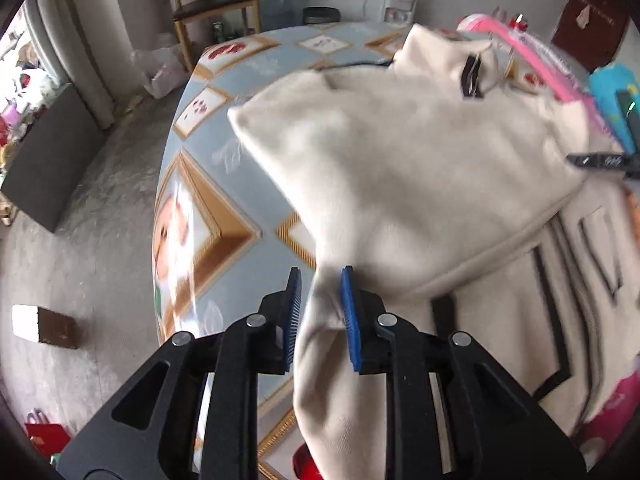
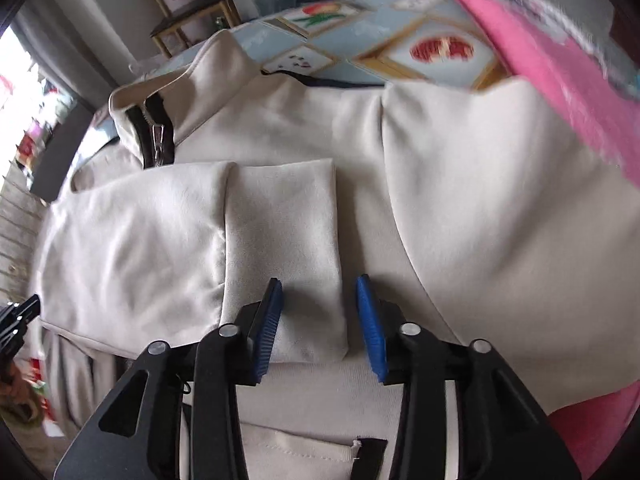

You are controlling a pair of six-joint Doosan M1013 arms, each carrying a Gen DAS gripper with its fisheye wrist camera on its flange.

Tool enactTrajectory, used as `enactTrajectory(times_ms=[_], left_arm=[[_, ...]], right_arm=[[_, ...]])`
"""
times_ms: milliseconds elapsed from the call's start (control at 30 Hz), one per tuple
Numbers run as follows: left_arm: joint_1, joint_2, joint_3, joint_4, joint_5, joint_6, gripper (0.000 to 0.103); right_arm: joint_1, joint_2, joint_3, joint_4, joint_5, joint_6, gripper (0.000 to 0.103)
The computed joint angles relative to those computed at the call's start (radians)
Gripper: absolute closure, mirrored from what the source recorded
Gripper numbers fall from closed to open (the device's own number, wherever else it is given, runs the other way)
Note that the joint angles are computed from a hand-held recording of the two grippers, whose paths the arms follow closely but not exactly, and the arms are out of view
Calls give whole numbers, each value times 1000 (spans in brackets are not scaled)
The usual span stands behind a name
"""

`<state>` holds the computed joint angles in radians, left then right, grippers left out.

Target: Fold large clothes

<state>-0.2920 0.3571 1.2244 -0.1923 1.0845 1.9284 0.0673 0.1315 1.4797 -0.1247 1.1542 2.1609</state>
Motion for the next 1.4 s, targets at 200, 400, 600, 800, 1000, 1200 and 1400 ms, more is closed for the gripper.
enactTrajectory(times_ms=[200,400,600,800,1000,1200,1400], left_arm=[[1,-17,27,1,-36,-27,81],[19,-2,-1,-55,-8,-11,81],[26,-9,-38,-113,-38,26,76],[-40,37,-91,-39,-17,-42,73],[-77,51,-53,63,-56,-54,70],[-77,70,-96,23,-36,-46,61],[-92,130,-181,-20,54,-116,45]], right_arm=[[30,-25,3,-74,46,30,98],[-10,-56,59,-18,-35,75,98],[27,-76,37,-129,-88,98,82],[67,5,-8,-87,-110,-46,61],[99,44,-29,-159,-36,-84,55],[99,49,-54,-152,-109,-78,55],[108,102,-86,-197,-69,-65,54]])
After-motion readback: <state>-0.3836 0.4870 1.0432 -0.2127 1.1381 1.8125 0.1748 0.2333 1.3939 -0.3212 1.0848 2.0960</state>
